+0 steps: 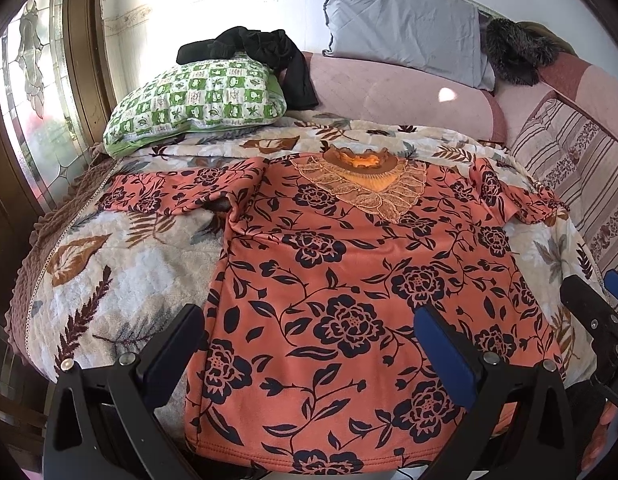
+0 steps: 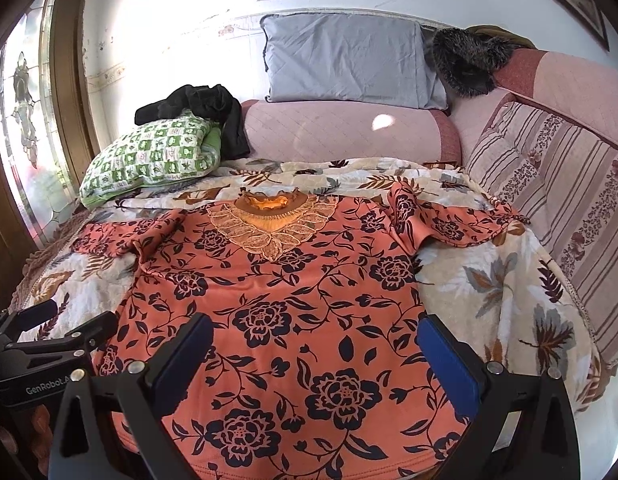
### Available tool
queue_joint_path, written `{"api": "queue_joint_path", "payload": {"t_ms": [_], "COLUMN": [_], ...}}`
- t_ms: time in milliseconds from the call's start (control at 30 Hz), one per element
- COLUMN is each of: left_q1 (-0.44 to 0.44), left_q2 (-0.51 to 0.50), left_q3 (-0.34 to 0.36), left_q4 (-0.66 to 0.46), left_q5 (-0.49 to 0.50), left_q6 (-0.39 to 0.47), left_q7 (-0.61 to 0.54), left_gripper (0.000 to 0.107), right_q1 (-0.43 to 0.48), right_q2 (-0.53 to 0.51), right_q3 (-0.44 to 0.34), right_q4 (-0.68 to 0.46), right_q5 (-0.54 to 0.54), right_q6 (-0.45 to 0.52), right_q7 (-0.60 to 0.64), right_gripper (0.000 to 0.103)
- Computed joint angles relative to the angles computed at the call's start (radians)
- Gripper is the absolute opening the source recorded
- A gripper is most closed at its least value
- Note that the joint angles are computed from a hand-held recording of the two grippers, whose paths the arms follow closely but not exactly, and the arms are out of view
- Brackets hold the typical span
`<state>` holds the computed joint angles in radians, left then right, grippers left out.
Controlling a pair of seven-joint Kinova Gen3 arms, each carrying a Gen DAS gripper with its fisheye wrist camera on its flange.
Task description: Fold small clothes
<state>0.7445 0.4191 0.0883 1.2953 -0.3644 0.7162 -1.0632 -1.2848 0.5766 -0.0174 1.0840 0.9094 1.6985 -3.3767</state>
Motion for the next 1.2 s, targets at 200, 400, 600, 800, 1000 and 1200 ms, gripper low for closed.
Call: {"api": "queue_joint_path", "payload": {"t_ms": [200, 400, 600, 800, 1000, 1200], "left_q1": [0.005, 0.005, 0.003, 0.006, 0.005, 0.007], "left_q2": [-0.001, -0.008, -0.007, -0.005, -0.003, -0.003], "left_q3": [-0.003, -0.002, 0.001, -0.004, -0.001, -0.007], "left_q4": [0.001, 0.003, 0.004, 0.004, 0.012, 0.007], "left_q5": [-0.008, -0.008, -0.013, -0.016, -0.017, -0.018], "left_q6": [0.007, 0.008, 0.012, 0.009, 0.01, 0.007], "left_q7": [0.01, 0.016, 0.019, 0.027, 0.026, 0.031], "left_gripper": [0.103, 0.103, 0.103, 0.103, 0.103, 0.103], "right_q1": [-0.006, -0.008, -0.006, -0.009, -0.01, -0.003], "right_q2": [0.003, 0.002, 0.006, 0.006, 0.007, 0.005], "right_q3": [0.003, 0.002, 0.002, 0.005, 0.005, 0.005], "right_q4": [-0.004, -0.008, -0.015, -0.018, -0.018, -0.015], "right_q5": [0.012, 0.009, 0.003, 0.006, 0.003, 0.001], "right_q6": [0.011, 0.017, 0.021, 0.019, 0.015, 0.006], "right_q7": [-0.001, 0.0, 0.005, 0.008, 0.003, 0.005], "right_gripper": [0.103, 0.103, 0.103, 0.103, 0.103, 0.103]}}
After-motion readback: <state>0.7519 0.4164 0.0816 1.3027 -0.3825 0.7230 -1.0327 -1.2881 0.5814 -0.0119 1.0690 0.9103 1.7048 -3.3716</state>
